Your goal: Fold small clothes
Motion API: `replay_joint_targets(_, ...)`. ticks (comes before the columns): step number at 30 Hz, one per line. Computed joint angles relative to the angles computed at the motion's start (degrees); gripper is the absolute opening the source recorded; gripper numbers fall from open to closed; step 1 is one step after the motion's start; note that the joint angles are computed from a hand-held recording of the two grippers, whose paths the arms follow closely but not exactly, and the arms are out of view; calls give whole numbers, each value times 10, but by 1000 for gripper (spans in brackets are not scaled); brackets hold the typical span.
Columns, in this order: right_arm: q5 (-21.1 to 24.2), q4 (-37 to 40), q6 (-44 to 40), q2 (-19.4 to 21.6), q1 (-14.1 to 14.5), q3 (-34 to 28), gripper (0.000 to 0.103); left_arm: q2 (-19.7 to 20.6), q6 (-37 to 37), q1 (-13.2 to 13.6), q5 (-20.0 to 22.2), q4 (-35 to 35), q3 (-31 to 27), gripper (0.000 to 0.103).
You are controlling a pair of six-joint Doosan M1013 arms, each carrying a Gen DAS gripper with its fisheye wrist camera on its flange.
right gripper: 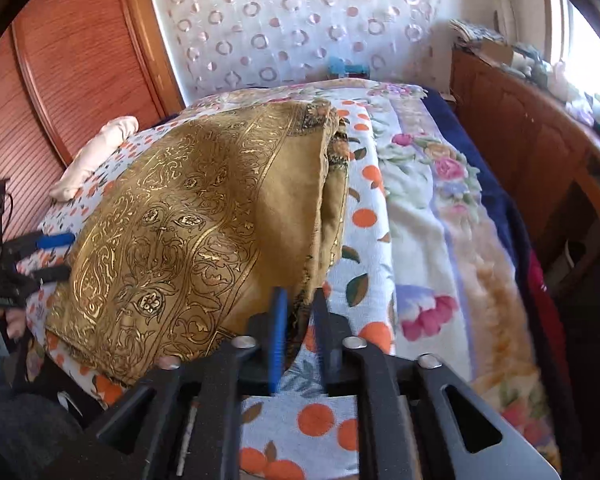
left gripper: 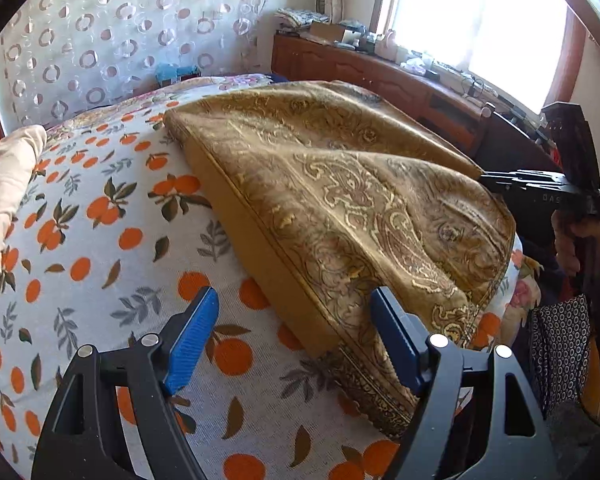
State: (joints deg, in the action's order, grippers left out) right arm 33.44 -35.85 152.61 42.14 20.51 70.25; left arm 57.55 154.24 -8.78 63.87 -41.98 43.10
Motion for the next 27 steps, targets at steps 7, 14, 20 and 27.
replay_joint_targets(7,-4,-9,38,7,3,1,52,-10,6,1,-6,-3,21,77)
replay_joint_targets(14,-46,-42,105,-13,10,33,52,-15,13,3,2,-9,32,70)
replay_joint_targets(20,-55,-100,165,-19,20,45,66,-19,17,2,-4,-6,40,70)
replay_joint_targets(27,-20,-43,94,-3,23,19,66,-21,17,2,-7,-3,47,70)
